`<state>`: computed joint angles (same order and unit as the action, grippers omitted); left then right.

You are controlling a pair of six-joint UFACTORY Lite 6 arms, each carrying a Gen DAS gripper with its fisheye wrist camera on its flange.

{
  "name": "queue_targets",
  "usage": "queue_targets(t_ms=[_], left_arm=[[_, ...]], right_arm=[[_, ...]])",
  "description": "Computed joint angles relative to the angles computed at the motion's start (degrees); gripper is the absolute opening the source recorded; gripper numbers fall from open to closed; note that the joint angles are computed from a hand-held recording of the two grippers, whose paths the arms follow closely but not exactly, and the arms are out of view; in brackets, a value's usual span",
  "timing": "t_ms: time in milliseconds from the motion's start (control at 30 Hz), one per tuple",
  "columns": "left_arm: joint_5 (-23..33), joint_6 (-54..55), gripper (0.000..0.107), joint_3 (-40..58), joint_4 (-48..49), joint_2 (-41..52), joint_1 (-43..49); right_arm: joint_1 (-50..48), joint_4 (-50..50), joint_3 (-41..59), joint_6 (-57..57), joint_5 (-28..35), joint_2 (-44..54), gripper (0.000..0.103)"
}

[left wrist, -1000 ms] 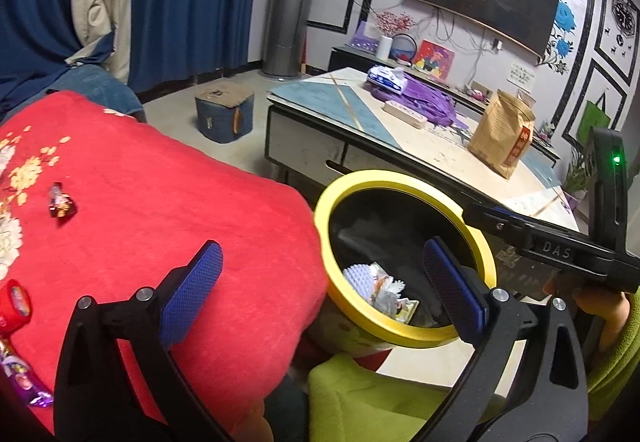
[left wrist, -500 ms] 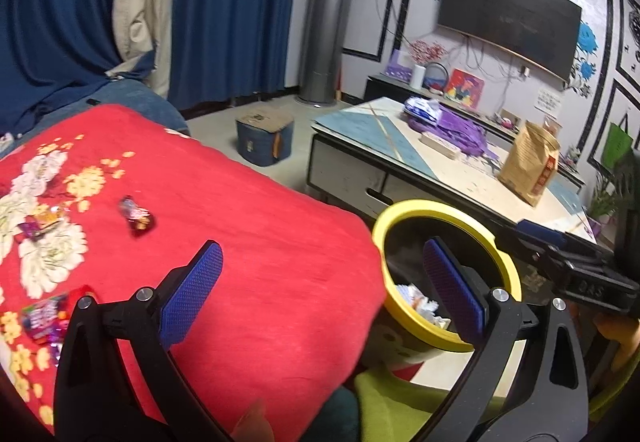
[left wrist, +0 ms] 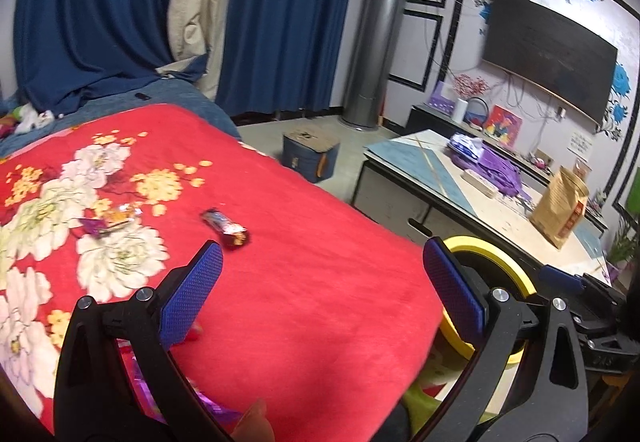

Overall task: Collect trash
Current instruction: 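Move both open tools back over the remaining candy on the bedspread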

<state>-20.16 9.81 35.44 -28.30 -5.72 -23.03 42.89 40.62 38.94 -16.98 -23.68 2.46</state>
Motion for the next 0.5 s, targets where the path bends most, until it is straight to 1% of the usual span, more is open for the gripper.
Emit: queue_targets(t_ms=[233,300,400,467,500], left_arm=[[2.4,-5.3,0.092,-3.8,8.1,-5.2,7.8],[3.2,-9.4,0.092,-4.4,13.1,-6.1,10.8],[3.9,-11.8,0.092,-5.4,16.3,-7.6,13.6],[4.7,-15.9,0.092,-6.3,21.4,-8.8,16.4],[4.9,-17.5,0.092,-6.6,23.4,-9.2,17.5]], right_arm=[[4.2,0.2,6.4,-2.0,1.4,5.0,0.082],[5.5,0.2,8.3,-2.5,2.0,6.6,0.082],[7.7,-1.6,12.9,-1.8,3.5,10.3,0.082],[8.8,-2.4,15.1,-1.3,4.2,12.2,0.082],[9.6,-0.8,16.5,-2.8,4.6,13.1,0.082]])
